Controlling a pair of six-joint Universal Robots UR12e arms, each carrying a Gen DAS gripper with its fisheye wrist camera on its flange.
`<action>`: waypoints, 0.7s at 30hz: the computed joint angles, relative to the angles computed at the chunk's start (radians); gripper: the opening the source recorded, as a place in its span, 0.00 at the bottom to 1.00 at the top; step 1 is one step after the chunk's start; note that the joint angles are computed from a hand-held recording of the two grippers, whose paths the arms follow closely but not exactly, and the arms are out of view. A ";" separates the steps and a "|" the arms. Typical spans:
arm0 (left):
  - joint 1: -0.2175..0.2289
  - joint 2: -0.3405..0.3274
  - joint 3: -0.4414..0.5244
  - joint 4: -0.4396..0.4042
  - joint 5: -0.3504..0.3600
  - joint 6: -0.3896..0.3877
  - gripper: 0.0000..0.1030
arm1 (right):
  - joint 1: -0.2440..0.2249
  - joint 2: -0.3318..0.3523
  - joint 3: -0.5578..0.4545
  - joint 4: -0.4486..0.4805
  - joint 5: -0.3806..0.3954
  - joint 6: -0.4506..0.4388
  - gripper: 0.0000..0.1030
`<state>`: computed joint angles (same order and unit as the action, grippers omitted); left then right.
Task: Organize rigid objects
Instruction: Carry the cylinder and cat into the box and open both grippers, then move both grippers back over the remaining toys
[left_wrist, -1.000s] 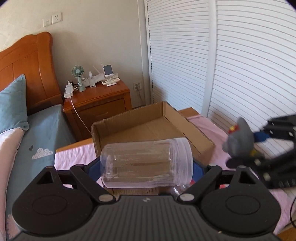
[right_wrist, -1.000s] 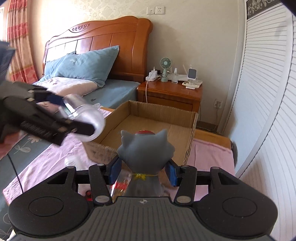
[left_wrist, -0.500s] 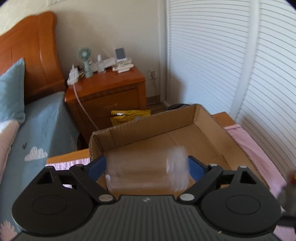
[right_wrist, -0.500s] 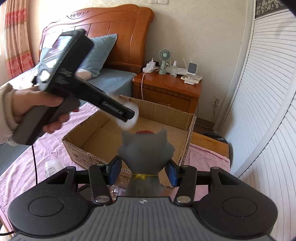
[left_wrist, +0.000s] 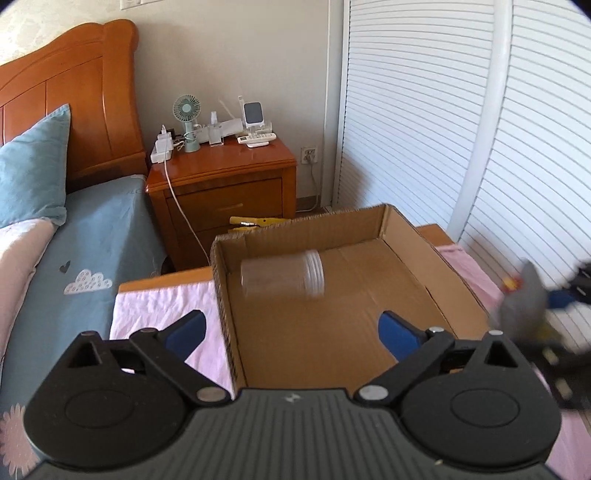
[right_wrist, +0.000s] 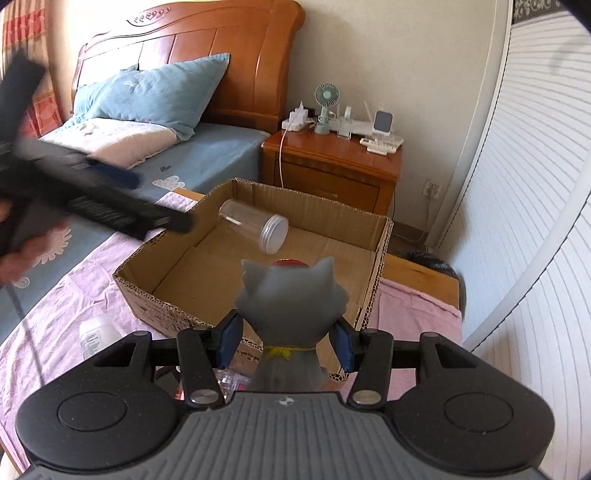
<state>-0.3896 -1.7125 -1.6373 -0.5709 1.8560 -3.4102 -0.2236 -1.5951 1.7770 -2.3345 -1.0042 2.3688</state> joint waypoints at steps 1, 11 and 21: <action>-0.003 0.014 -0.013 -0.004 0.002 -0.004 0.97 | 0.004 0.007 -0.009 0.011 -0.006 0.003 0.55; -0.037 0.132 -0.153 -0.007 0.009 -0.007 0.97 | 0.070 0.086 -0.091 0.013 -0.081 0.058 0.55; -0.075 0.170 -0.235 0.012 0.024 0.001 0.97 | 0.108 0.111 -0.095 -0.062 -0.146 0.147 0.94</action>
